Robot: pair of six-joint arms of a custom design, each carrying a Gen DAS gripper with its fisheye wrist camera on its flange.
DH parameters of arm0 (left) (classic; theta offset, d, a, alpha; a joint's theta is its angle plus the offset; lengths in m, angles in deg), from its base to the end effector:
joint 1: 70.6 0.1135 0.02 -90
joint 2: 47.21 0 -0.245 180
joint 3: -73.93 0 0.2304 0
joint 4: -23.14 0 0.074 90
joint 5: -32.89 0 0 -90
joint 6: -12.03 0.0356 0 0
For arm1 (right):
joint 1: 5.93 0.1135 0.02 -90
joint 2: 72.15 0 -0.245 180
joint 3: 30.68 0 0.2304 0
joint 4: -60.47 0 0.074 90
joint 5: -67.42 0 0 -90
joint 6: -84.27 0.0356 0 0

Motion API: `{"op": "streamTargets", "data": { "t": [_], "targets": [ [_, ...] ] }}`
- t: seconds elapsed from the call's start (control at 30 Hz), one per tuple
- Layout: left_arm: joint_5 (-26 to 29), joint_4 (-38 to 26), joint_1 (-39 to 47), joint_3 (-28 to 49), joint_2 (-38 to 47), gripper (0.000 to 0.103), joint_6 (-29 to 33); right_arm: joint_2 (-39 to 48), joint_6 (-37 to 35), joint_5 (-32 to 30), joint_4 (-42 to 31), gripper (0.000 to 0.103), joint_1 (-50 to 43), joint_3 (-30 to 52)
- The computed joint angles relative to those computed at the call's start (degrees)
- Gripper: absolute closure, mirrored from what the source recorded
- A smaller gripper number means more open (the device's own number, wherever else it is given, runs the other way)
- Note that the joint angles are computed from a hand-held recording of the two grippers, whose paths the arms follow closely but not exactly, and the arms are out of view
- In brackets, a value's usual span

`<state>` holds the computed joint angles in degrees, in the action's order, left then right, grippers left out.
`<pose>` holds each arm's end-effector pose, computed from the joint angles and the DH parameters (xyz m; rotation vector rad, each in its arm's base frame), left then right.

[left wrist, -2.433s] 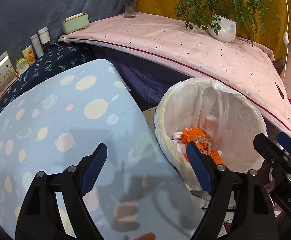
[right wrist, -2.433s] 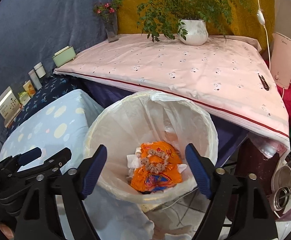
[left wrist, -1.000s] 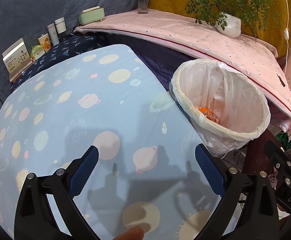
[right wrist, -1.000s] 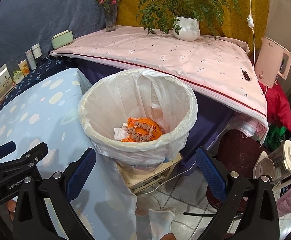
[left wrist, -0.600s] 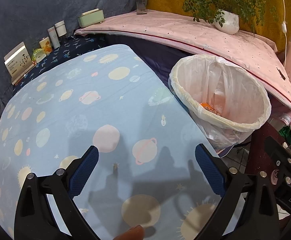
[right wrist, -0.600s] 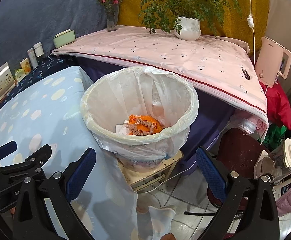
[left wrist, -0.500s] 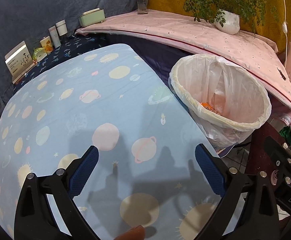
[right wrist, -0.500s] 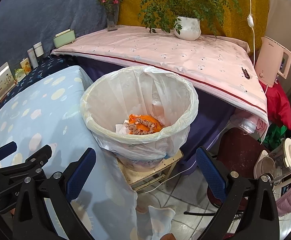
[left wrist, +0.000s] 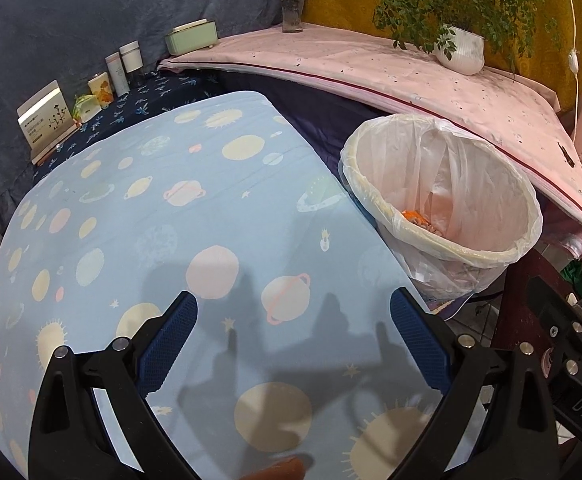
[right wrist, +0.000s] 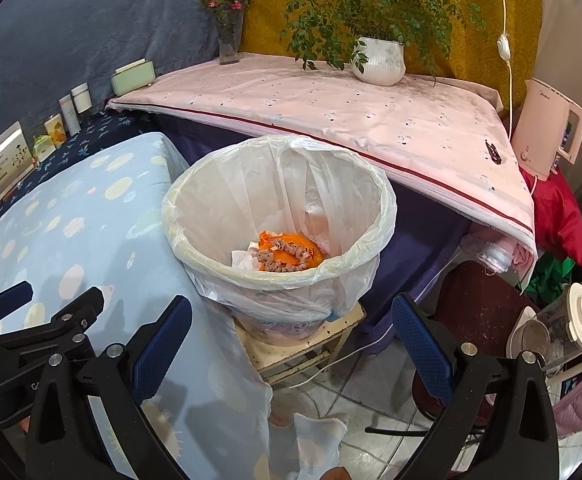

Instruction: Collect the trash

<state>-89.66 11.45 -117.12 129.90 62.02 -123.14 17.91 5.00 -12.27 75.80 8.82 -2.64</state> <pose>0.2083 -0.1918 0.0660 -0.1294 2.4392 0.1072 0.1981 0.0456 0.0757 0.0017 2.3687 -0.0010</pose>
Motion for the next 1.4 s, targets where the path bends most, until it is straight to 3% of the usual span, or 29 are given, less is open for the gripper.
{"op": "streamTargets", "data": {
  "t": [1.4],
  "targets": [
    [-2.56, -2.55, -1.44, 1.54, -0.89, 0.011, -2.00, -0.34, -1.10, -1.21, 1.31, 0.007, -1.72, -1.13]
  ]
}}
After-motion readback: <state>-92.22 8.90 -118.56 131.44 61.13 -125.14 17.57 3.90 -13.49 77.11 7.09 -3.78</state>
